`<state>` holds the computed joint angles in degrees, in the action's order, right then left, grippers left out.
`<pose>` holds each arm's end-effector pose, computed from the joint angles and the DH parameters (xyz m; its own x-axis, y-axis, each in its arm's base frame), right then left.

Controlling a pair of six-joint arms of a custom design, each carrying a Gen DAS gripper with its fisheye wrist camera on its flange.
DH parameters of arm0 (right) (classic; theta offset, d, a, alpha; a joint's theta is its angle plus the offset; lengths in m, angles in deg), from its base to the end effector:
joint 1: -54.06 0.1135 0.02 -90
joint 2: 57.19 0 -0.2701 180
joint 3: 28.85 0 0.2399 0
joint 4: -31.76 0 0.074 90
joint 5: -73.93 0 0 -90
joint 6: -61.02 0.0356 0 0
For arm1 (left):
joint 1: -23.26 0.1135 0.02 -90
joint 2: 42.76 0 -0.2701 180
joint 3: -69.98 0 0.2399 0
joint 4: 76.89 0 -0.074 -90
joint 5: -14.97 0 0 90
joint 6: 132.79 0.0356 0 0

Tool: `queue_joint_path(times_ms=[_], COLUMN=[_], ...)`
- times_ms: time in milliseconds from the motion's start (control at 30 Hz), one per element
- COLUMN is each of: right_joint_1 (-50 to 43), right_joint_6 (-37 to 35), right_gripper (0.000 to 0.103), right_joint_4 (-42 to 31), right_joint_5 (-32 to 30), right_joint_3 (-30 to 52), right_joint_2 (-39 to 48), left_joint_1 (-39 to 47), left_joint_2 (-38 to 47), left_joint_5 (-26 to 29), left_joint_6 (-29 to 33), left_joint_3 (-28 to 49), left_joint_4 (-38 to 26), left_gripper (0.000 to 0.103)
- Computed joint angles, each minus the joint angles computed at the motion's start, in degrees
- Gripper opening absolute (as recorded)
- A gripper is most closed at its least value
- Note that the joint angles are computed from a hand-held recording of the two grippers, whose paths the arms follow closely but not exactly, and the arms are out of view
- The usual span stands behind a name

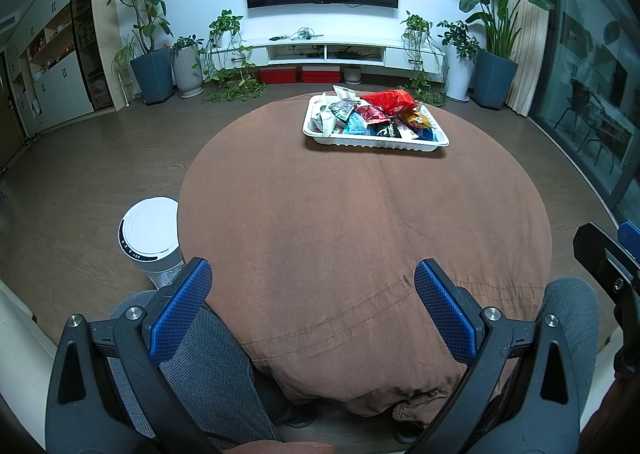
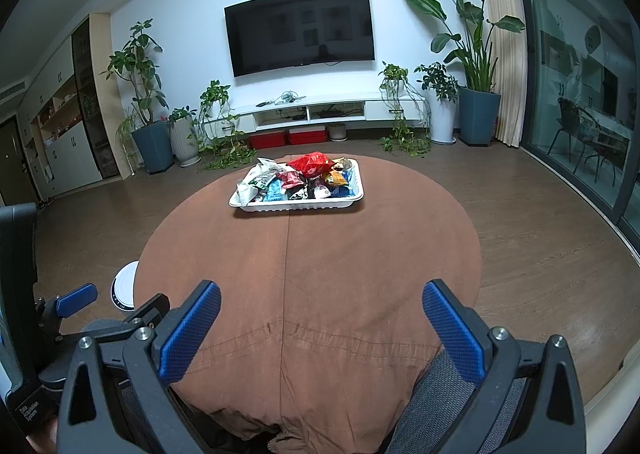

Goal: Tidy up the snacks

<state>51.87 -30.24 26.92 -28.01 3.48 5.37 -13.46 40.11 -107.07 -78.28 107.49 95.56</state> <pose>0.1920 0.0000 0.1699 -0.5711 0.0003 -0.8209 -0.1444 0.9844 0.1008 0.1859 -0.1151 0.1277 -0.6660 -0.1172 -0.7367 -0.1673 0.9859 -0.0056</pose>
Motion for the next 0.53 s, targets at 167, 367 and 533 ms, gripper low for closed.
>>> queue_joint_path(times_ms=[167, 367, 533], right_joint_1=[0.0, -0.1, -1.2], right_joint_6=[0.0, 0.0, -0.6], right_gripper=[0.103, 0.103, 0.103], right_joint_4=[-0.1, -0.3, -0.3], right_joint_5=[0.0, -0.2, -1.1], right_joint_3=[-0.2, -0.3, -2.1], right_joint_2=[-0.1, -0.2, -1.4], left_joint_1=[0.1, 0.2, 1.0], left_joint_2=[0.0, -0.1, -0.2], left_joint_5=[0.0, -0.5, -0.7], left_joint_6=[0.1, 0.7, 1.5], left_joint_3=[0.0, -0.3, -0.7], left_joint_4=[0.1, 0.9, 1.9], left_gripper=[0.103, 0.103, 0.103])
